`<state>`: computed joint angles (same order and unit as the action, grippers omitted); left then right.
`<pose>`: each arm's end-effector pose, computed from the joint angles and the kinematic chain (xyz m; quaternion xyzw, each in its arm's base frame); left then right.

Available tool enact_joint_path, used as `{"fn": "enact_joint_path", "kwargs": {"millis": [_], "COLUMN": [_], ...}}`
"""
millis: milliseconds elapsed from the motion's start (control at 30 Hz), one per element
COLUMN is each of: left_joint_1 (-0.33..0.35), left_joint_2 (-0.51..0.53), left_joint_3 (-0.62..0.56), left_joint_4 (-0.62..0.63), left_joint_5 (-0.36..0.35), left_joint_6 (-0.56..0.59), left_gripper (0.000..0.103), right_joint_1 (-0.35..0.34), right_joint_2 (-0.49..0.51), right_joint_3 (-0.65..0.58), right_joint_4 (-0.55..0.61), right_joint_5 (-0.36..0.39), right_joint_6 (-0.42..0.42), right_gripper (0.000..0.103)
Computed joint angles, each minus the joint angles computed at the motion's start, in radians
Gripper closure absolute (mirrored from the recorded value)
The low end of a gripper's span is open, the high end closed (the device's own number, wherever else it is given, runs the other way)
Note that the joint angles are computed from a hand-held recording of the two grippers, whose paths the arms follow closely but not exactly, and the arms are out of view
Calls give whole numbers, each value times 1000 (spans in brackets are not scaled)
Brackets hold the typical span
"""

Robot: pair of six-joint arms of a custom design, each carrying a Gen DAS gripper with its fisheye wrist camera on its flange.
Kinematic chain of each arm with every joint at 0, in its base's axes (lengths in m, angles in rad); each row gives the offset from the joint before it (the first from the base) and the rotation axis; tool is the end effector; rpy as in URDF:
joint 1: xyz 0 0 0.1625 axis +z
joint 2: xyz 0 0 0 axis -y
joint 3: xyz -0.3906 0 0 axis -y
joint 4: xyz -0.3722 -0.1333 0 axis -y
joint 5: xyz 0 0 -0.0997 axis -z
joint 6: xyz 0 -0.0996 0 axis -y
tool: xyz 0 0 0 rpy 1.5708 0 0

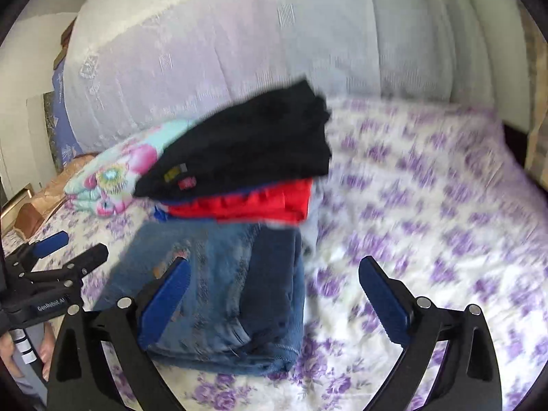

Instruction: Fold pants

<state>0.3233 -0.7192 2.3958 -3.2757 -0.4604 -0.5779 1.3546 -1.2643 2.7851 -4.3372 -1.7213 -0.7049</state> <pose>-0.2664 -0.3239 0.0083 0.2722 0.8050 -0.4243 0.3128 0.0595 -0.2809 0.2262 0.1534 -0.7965 0.4939 0.3132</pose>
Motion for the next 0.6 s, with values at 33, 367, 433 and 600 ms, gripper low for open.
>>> {"fn": "enact_joint_path", "kwargs": {"millis": [33,367,433,600], "left_joint_1": [-17,-16,-5,1], "left_joint_2": [-9,-5,-4,-1], "left_joint_3": [1,-76,-69,-65], "left_joint_4": [12,56,62,73], "left_joint_5": [26,82,57,3], "left_joint_6": [-6,1,-38,-22], "left_gripper": [4,4,5,4], "right_joint_1": [60,129,94,81], "right_joint_2": [-6,4,11,29], "right_joint_3": [-19,-97,-87,-92], "right_joint_4": [-5,38,51,83], "right_joint_5": [-51,-120,-91,-83], "right_joint_6": [5,62,28,40], "right_gripper": [4,4,4,4]}}
